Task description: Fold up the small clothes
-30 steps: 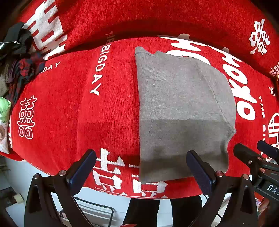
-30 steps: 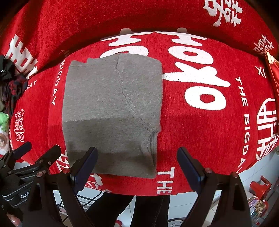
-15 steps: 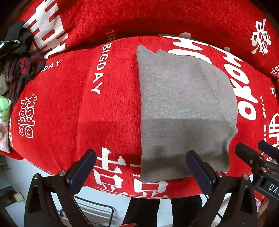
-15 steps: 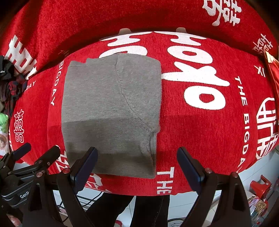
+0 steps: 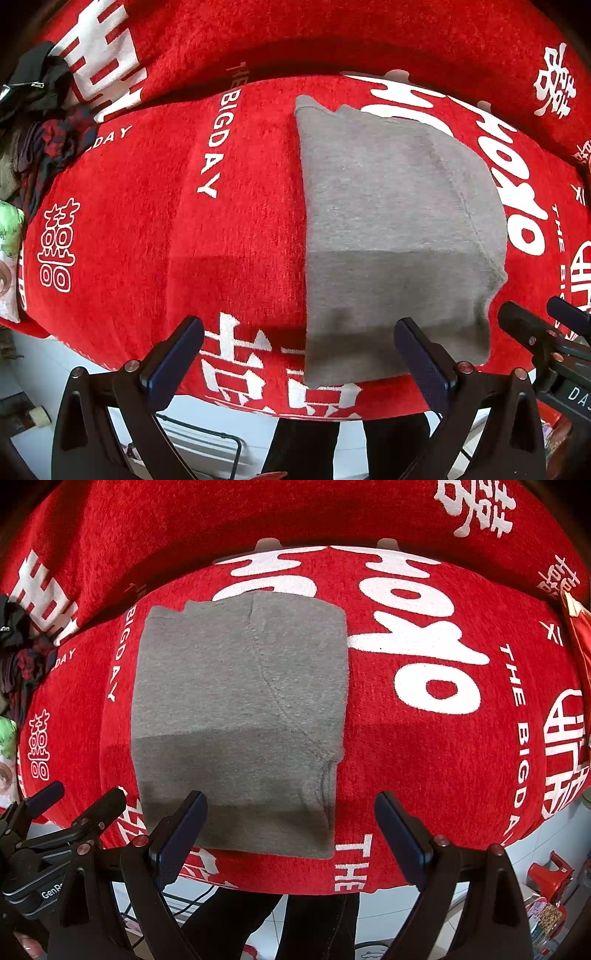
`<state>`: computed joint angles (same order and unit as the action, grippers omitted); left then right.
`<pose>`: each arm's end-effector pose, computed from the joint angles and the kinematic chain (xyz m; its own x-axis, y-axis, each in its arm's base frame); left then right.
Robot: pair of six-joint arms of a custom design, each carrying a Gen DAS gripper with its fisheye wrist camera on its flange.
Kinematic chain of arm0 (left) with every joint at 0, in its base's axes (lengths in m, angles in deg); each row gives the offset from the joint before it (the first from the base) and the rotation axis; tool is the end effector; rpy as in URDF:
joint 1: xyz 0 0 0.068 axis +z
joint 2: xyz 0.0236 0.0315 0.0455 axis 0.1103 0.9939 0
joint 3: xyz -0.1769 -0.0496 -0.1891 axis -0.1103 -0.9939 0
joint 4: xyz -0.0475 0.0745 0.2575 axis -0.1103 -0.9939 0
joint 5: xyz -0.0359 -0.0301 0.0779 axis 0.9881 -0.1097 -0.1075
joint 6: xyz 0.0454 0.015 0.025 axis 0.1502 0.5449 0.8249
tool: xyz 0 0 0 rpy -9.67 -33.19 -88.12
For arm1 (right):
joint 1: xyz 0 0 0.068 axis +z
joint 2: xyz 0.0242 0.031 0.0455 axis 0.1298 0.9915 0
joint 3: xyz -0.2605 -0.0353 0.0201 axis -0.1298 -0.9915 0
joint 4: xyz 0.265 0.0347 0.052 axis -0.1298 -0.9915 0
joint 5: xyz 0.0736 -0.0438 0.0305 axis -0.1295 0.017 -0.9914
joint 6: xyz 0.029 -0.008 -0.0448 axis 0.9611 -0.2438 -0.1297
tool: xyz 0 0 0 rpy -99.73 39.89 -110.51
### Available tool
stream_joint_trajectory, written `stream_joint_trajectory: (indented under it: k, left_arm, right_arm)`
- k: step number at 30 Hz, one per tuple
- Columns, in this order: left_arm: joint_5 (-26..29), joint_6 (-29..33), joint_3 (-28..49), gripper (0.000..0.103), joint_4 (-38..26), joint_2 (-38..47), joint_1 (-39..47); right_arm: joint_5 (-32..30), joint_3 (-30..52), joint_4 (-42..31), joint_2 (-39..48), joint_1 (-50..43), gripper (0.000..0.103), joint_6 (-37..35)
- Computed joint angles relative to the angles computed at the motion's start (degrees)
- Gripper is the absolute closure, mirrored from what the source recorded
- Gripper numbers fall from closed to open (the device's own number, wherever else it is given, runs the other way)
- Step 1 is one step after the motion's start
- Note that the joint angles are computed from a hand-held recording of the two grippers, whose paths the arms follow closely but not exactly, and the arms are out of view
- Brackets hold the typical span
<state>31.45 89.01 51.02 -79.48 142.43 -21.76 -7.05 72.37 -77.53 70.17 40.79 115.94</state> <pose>0.2691 -0.1418 0.3069 -0.8602 0.5076 -0.0493 0.5057 0.8615 0.0453 0.1858 0.1225 0.3121 -0.8291 0.5574 -0.0432 0.5499 0.8270 0.1171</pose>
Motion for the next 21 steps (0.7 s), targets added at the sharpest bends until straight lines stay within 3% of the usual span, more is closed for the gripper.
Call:
stream_joint_trajectory:
  k: [21]
  left_arm:
    - [-1.0,0.3,-1.2,0.000,0.7,-0.8,0.0]
  right_arm:
    - [0.0,0.5,0.3,0.7,0.4,0.010,0.2]
